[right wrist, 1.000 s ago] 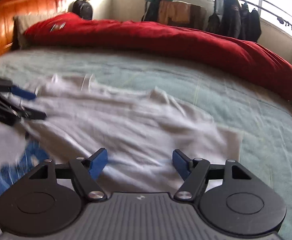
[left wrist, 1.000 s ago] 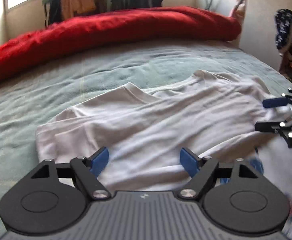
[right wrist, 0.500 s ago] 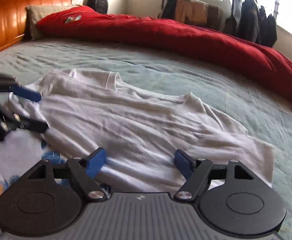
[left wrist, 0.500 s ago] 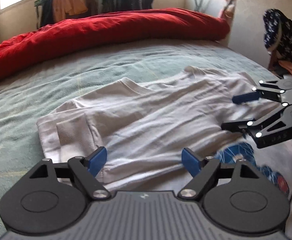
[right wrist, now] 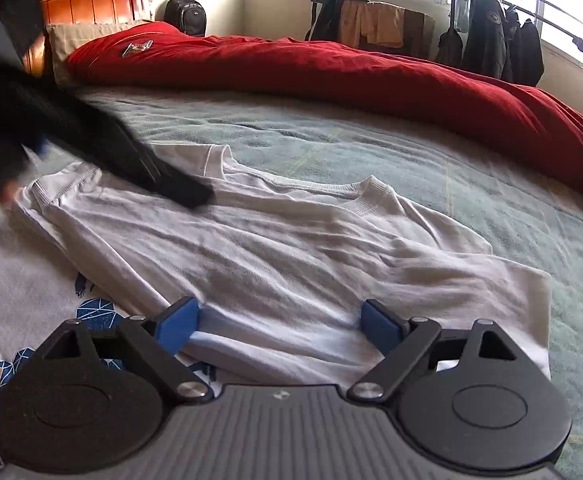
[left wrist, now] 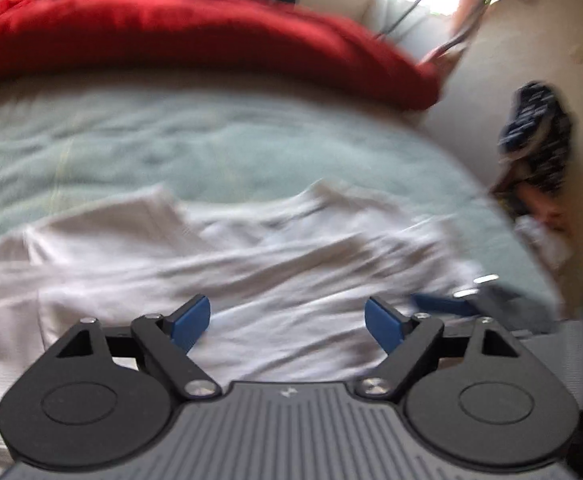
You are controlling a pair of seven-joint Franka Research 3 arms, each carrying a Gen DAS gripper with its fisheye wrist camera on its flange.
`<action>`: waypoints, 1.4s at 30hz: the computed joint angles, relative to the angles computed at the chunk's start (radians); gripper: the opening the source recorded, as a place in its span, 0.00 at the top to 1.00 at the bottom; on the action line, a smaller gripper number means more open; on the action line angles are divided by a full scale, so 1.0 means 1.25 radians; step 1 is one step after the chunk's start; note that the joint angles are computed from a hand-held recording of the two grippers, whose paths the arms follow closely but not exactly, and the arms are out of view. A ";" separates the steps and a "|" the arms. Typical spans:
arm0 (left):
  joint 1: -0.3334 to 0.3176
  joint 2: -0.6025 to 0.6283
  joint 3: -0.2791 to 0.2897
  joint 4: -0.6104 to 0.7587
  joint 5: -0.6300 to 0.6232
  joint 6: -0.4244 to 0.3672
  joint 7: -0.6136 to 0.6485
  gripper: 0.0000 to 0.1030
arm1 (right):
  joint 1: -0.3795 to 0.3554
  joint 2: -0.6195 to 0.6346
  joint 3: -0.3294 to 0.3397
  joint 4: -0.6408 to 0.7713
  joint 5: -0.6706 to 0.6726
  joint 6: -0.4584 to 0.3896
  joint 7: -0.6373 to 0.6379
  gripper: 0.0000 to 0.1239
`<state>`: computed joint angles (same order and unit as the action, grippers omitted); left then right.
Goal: Fold clothes
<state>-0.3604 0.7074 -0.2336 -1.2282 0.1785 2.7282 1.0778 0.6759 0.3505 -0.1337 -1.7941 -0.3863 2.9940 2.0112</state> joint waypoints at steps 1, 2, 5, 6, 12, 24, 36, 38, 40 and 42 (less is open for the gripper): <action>-0.010 0.000 0.019 -0.014 0.011 0.032 -0.024 0.19 | -0.001 0.000 0.001 0.000 0.002 0.001 0.000 0.26; -0.020 -0.002 0.035 -0.018 0.020 0.041 -0.049 0.19 | -0.002 0.001 0.002 -0.001 0.005 0.002 -0.001 0.25; -0.036 -0.036 0.052 -0.021 0.046 -0.024 -0.086 0.19 | -0.025 -0.006 0.029 0.004 0.038 -0.018 -0.033 0.25; -0.039 -0.055 0.053 -0.029 0.059 -0.048 -0.087 0.19 | -0.038 -0.014 0.045 0.003 0.055 -0.032 -0.049 0.24; -0.017 -0.217 0.024 -0.204 0.100 -0.076 -0.039 0.17 | -0.112 -0.140 0.133 -0.119 0.181 -0.066 -0.119 0.17; -0.040 -0.574 -0.021 -0.739 0.347 0.004 -0.337 0.15 | -0.209 -0.421 0.255 -0.463 -0.152 -0.067 0.215 0.17; -0.006 -0.672 -0.131 -0.791 0.613 -0.029 -0.567 0.13 | -0.356 -0.640 0.454 -0.640 -0.128 0.039 0.290 0.17; -0.007 -0.638 -0.132 -0.766 0.679 -0.007 -0.608 0.13 | -0.435 -0.621 0.534 -0.612 -0.143 0.074 0.319 0.17; -0.022 -0.605 -0.129 -0.746 0.705 -0.035 -0.648 0.13 | -0.505 -0.593 0.608 -0.589 -0.148 0.094 0.339 0.17; -0.040 -0.595 -0.116 -0.754 0.650 -0.064 -0.649 0.13 | -0.551 -0.576 0.657 -0.586 -0.135 0.099 0.353 0.17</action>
